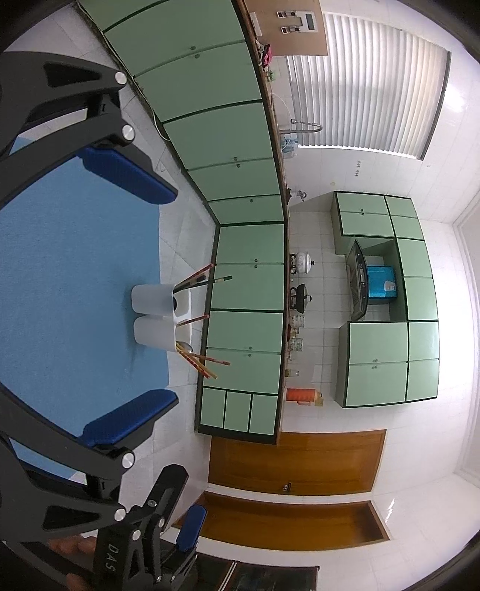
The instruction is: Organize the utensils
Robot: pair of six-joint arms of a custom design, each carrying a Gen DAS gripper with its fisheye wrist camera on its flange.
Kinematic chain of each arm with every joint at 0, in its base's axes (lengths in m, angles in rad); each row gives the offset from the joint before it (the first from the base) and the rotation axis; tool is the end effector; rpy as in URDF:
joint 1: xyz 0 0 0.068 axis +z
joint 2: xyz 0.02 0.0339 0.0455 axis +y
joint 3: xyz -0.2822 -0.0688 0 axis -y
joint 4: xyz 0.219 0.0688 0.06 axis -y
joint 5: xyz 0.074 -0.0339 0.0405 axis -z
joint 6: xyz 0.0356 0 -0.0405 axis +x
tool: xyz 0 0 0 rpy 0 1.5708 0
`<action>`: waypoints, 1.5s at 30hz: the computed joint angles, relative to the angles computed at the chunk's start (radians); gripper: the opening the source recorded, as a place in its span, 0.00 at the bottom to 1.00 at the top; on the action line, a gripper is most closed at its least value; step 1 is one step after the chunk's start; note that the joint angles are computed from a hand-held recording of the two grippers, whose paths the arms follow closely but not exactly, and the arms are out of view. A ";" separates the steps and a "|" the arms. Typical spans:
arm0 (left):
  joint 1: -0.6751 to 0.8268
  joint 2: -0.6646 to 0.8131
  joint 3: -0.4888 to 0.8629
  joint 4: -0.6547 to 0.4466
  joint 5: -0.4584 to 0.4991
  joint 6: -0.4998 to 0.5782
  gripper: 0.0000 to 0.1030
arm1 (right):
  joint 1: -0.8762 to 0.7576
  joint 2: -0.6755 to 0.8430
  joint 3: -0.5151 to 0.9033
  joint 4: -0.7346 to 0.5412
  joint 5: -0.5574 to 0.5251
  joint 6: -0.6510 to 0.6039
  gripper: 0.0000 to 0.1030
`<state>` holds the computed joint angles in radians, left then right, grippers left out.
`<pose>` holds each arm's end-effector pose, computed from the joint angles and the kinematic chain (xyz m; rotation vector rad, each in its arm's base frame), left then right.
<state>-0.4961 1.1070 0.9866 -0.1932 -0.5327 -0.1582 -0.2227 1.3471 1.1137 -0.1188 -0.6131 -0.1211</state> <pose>0.2003 -0.0878 0.3669 -0.0494 1.8393 0.0447 0.2787 -0.0421 0.3608 -0.3104 1.8457 0.3518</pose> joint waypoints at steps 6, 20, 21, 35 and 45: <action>0.010 0.006 -0.007 0.014 0.008 0.000 0.95 | -0.002 0.001 -0.001 -0.001 -0.003 -0.003 0.94; 0.012 0.005 -0.006 0.010 0.011 0.001 0.95 | 0.007 0.006 0.005 -0.005 0.001 -0.002 0.94; 0.013 0.005 -0.007 0.011 0.012 0.001 0.95 | 0.009 0.005 0.003 -0.004 0.003 0.000 0.94; 0.023 0.001 -0.027 0.026 0.019 -0.001 0.95 | 0.021 0.005 -0.004 0.006 0.012 0.002 0.94; 0.032 -0.003 -0.031 0.025 0.027 -0.001 0.95 | 0.020 0.007 -0.005 0.007 0.012 0.001 0.94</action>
<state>-0.4638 1.1043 0.9552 -0.1681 -0.5054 -0.1589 -0.2023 1.3545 1.1085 -0.1114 -0.6012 -0.1204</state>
